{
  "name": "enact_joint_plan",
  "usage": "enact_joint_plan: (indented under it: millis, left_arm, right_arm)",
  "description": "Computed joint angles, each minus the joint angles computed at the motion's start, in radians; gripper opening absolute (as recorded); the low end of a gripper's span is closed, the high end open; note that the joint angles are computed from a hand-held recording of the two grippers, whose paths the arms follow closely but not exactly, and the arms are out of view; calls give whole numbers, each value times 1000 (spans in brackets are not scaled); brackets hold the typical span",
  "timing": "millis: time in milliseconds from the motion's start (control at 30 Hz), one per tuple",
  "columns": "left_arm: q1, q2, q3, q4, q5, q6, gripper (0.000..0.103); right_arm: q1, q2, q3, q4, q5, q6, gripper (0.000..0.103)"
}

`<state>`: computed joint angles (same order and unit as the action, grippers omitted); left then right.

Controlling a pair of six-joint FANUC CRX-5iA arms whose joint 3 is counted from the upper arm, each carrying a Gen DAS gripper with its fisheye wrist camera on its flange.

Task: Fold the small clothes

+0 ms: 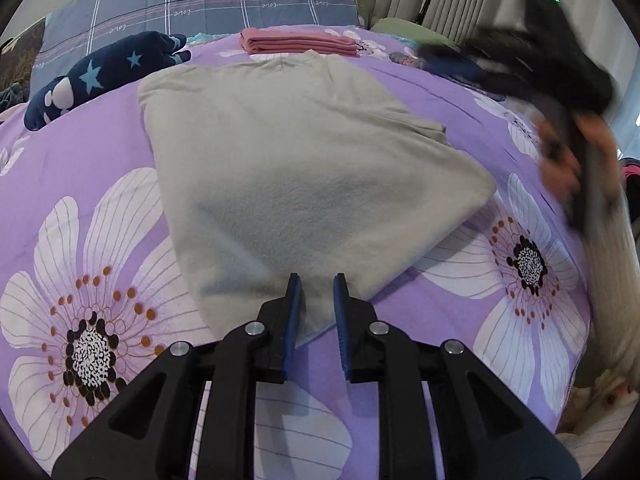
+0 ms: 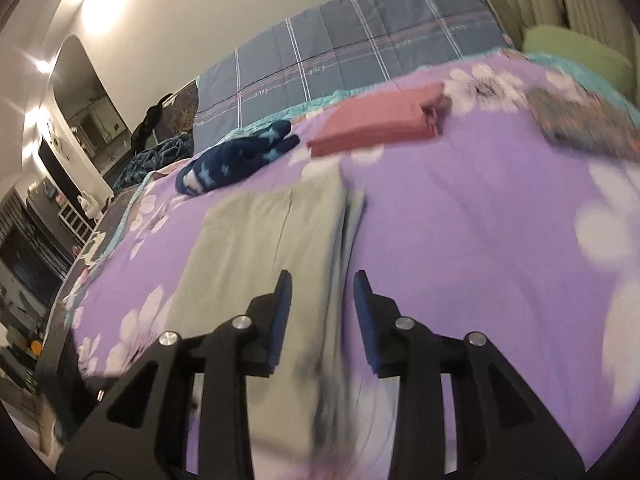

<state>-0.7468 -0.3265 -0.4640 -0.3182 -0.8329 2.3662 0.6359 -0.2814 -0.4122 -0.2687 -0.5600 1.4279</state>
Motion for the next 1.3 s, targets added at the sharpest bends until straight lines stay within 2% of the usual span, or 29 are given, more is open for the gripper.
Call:
enact_joint_plan:
  millis: [100, 200, 367, 400, 433, 467, 500, 567, 667, 733, 767, 833, 867, 933, 1000, 1100, 1267, 1300]
  left_arm:
    - [1, -3, -2, -1, 3, -13, 20]
    - [17, -17, -22, 23, 24, -39, 22]
    - [67, -40, -70, 117, 96, -150, 33]
    - [70, -40, -73, 130, 106, -167, 40]
    - [71, -37, -73, 139, 114, -183, 45]
    - [66, -32, -67, 134, 115, -188, 47]
    - [47, -19, -47, 102, 101, -170, 47]
    - [25, -9, -25, 64, 91, -149, 47]
    - [48, -38, -47, 81, 140, -165, 47]
    - [62, -50, -61, 95, 162, -174, 47]
    - [74, -48, -68, 108, 170, -186, 47]
    - [93, -31, -71, 130, 167, -197, 47]
    - [94, -26, -72, 135, 166, -195, 47]
    - [83, -29, -69, 115, 164, -175, 47]
    - [74, -28, -61, 100, 153, -160, 48]
    - [56, -18, -39, 65, 130, -131, 48]
    - [31, -21, -27, 24, 110, -70, 49]
    - [25, -23, -23, 13, 103, -56, 49]
  right_arm:
    - [-68, 169, 174, -108, -71, 128, 34]
    - [-103, 319, 328, -167, -148, 175, 34]
    - [-81, 444, 443, -121, -194, 150, 34]
    - [-74, 458, 452, -100, -194, 134, 33]
    - [-71, 470, 461, -95, -198, 130, 29]
    - [-73, 484, 478, -105, -217, 142, 15]
    - [-72, 492, 491, -108, -230, 149, 6]
    - [-62, 471, 475, -105, -196, 167, 5]
    - [-74, 403, 448, -195, -136, 288, 5]
    - [-62, 399, 440, -164, -104, 282, 5]
    - [-47, 414, 436, -105, -89, 241, 5]
    - [-32, 487, 461, -7, -123, 144, 5]
    - [-32, 518, 472, 12, -145, 122, 5]
    - [-50, 524, 457, -41, -121, 155, 6]
    - [-64, 485, 430, -85, -94, 175, 13]
    - [-70, 383, 371, -130, -71, 210, 13]
    - [-57, 177, 250, -257, -163, 421, 15]
    - [-56, 140, 223, -290, -197, 478, 27]
